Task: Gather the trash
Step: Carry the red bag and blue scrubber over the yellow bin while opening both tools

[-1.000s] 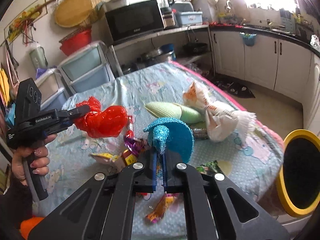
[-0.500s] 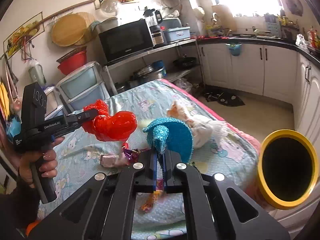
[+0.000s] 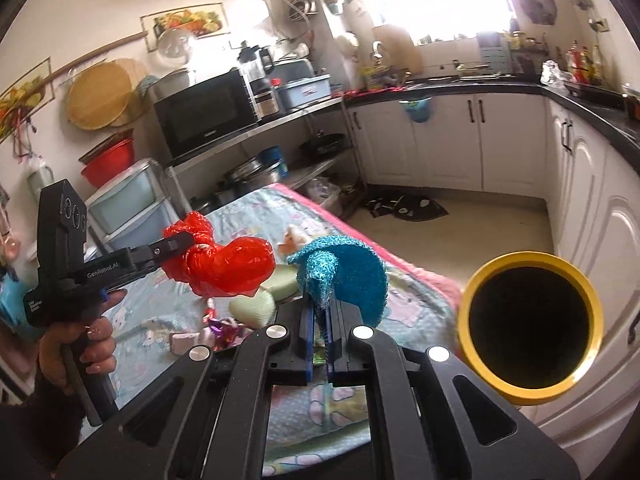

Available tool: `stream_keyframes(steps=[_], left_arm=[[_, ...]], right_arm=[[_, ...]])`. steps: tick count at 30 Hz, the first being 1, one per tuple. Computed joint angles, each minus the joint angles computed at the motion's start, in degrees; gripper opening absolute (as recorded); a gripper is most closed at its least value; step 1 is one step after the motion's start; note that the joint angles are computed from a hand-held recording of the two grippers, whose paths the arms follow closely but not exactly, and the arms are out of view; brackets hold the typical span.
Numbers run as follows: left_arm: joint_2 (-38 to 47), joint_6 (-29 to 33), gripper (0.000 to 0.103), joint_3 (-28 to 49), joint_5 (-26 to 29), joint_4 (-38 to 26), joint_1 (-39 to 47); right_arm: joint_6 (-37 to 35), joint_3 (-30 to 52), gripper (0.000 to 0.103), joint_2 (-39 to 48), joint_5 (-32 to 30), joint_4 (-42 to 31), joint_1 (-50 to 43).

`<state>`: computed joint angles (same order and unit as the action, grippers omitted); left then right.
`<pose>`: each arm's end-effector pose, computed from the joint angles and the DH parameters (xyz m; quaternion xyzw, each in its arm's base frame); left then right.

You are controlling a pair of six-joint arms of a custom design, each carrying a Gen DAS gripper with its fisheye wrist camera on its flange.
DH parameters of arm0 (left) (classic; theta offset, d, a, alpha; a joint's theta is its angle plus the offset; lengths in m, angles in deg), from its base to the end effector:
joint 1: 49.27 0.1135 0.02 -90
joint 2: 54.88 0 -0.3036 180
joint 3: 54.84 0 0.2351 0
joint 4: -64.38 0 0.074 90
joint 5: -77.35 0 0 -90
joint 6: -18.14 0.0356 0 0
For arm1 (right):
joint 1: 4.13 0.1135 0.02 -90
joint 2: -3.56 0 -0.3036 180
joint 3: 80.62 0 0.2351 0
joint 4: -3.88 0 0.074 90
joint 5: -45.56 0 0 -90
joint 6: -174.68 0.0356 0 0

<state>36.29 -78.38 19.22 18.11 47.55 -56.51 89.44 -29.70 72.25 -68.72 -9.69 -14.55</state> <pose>0.3327 -0.0606 0.2895 0.1300 0.8503 -0.2867 0.4218 0.2234 -0.0262 0.2692 0.0105 0.8585 0.1595 0.4874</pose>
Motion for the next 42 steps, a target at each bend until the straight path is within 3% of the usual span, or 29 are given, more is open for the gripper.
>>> stream_keyframes(steps=[7,24,42], left_arm=[[1.89,-0.64,0.017,2.11,-2.92,1.27,-6.31],[8.27,1.16,0.017,8.68,-10.21,0.58,-19.41],[24.59,2.01,0.017,24.09,-17.35,-5.01,-29.13]], right_arm=[[-1.13,0.48,0.004,-0.84,1.23,-0.68,-4.62],[-4.60,-0.86,0.004,-0.88,-2.24,0.99,-21.30],[-4.41,-1.17,0.004,14.00,-0.64,7.61,-28.43]])
